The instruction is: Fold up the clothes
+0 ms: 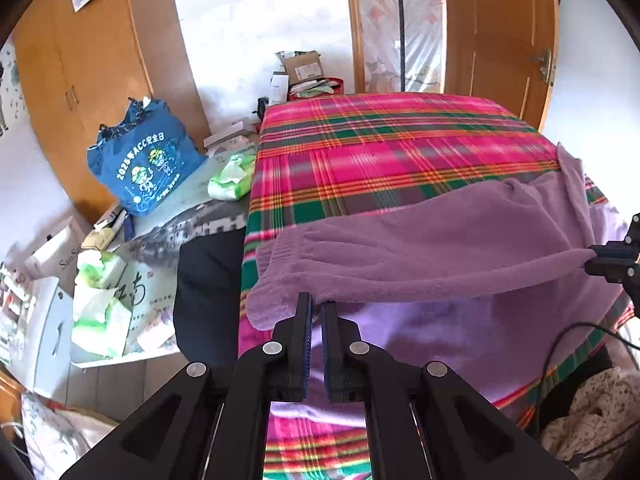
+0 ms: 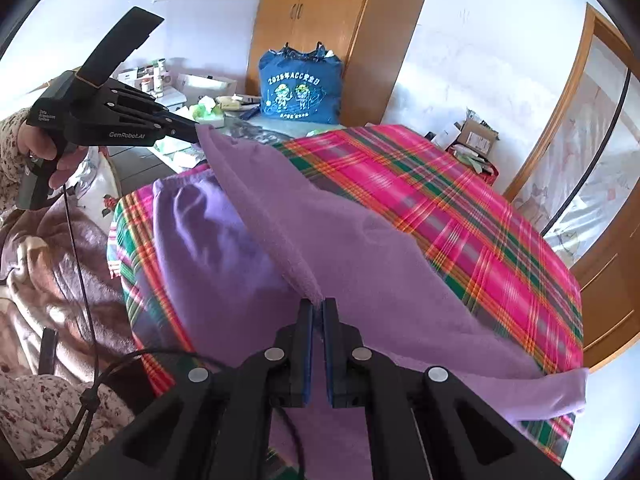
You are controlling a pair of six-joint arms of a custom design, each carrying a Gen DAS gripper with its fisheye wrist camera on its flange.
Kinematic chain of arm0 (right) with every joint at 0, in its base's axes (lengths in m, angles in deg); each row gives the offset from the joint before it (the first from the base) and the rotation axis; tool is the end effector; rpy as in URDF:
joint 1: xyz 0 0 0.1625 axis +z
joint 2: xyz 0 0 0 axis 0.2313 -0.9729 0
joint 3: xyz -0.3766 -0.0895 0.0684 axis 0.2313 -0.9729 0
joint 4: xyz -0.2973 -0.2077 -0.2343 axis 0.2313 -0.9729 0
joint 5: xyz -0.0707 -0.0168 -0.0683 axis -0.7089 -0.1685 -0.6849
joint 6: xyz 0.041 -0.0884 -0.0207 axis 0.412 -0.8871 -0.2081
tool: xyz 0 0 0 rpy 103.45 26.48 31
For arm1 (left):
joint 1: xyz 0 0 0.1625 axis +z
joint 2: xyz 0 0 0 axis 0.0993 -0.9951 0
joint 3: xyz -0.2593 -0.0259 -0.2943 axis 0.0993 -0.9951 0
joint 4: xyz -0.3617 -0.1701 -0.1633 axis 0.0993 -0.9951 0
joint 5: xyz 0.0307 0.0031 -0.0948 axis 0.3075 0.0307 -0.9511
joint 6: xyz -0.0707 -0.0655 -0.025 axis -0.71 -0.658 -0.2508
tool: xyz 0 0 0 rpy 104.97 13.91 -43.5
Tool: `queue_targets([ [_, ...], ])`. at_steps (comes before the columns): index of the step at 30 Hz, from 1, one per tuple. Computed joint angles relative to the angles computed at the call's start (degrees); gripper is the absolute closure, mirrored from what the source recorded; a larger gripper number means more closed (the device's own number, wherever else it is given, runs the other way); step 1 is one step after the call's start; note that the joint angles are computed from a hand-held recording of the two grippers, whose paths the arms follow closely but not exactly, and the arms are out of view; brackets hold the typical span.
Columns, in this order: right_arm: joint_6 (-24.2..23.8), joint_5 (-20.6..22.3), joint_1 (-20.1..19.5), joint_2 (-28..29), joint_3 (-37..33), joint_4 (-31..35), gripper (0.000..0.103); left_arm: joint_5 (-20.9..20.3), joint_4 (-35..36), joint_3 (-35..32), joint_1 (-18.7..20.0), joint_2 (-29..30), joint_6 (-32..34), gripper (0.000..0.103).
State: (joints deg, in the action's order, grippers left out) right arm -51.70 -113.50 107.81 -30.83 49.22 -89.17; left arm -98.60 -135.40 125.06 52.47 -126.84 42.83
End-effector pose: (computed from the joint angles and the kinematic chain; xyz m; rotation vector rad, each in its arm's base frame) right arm 0.4046 -0.5350 0.0694 1.0882 -2.1254 0.5673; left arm -0.1332 -0.6024 0.3838 0.7402 2.2103 -0.7185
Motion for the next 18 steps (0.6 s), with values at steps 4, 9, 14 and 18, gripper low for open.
queue_targets([
  [4,1.53,-0.33,0.07,-0.43,1.85,-0.23,0.099,-1.32,-0.23,2.22,0.41,-1.51,-1.99,0.099],
  [9,2.44,-0.69,0.02,-0.79,3.52,-0.56,0.099,-1.74,-0.54,4.06,0.61,-2.68,-3.11,0.098],
  [14,2.96,-0.76,-0.03,-0.97,4.69,-0.82,0.099,-0.14,-2.67,6.32,0.18,-3.86,-2.91,0.099],
  [18,4.07,-0.88,-0.49,-0.89,5.29,0.22,0.099,-1.09,-1.85,7.3,0.92,-4.96,-4.86,0.099],
])
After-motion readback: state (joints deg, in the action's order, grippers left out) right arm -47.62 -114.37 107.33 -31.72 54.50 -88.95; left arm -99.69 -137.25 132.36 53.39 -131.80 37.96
